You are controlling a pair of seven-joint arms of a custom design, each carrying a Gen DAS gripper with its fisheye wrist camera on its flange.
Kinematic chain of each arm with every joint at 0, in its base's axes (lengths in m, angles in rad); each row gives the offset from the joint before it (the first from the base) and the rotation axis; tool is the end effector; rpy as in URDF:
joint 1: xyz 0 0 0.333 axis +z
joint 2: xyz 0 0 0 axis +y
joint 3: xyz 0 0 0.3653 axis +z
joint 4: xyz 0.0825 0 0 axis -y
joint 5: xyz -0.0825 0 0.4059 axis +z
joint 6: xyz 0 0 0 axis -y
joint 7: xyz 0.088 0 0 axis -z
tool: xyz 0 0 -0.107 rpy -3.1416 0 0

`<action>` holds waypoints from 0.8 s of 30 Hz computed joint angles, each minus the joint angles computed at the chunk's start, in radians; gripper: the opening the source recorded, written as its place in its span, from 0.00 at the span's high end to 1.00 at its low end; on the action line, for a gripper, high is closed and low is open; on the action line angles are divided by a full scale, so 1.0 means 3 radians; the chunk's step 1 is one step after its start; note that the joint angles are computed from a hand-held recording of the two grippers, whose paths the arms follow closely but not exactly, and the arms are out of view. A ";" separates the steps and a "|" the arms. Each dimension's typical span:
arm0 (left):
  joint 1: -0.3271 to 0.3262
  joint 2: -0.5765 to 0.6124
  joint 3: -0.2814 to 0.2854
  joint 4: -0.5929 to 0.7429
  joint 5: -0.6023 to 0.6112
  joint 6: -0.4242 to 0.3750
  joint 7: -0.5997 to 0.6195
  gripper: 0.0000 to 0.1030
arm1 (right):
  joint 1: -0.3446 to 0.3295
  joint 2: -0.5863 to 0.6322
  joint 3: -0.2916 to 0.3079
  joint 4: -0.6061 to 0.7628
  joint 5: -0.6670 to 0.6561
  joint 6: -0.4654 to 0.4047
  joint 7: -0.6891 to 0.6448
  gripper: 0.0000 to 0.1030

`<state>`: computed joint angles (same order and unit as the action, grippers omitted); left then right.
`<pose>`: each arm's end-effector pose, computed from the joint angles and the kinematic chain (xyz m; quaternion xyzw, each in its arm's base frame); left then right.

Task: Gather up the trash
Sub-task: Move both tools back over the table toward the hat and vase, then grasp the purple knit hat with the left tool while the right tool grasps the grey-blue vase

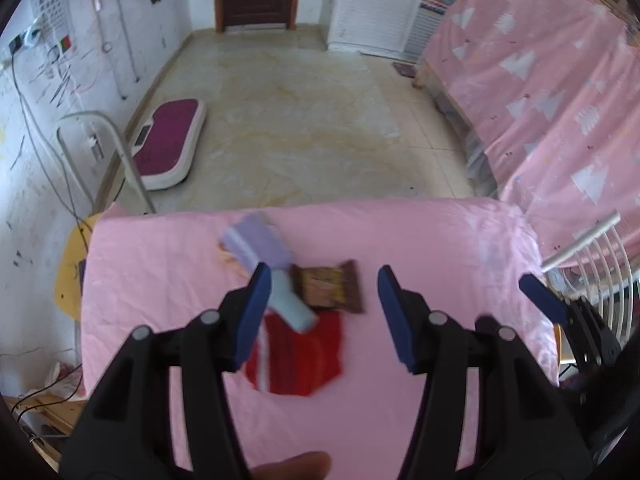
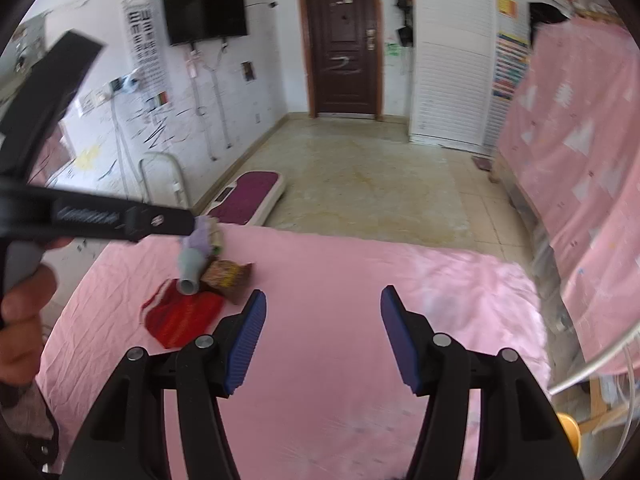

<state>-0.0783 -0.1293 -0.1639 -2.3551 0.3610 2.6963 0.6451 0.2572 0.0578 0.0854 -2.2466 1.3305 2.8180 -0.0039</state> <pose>0.5139 -0.1412 0.4657 -0.8025 0.5379 -0.1977 0.1660 0.5477 0.1439 0.4044 -0.8378 0.3779 -0.1384 0.3690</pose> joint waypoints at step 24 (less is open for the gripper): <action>0.0233 0.0528 0.0181 0.0093 -0.0879 0.0192 0.0713 0.66 | 0.0262 0.0320 0.0263 0.0185 -0.0435 0.0026 0.0118 0.47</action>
<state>-0.0084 0.0292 -0.1098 -2.3272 0.0972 2.7540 0.8591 0.3357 0.1537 0.1644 -2.1909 1.2001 2.8258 0.0314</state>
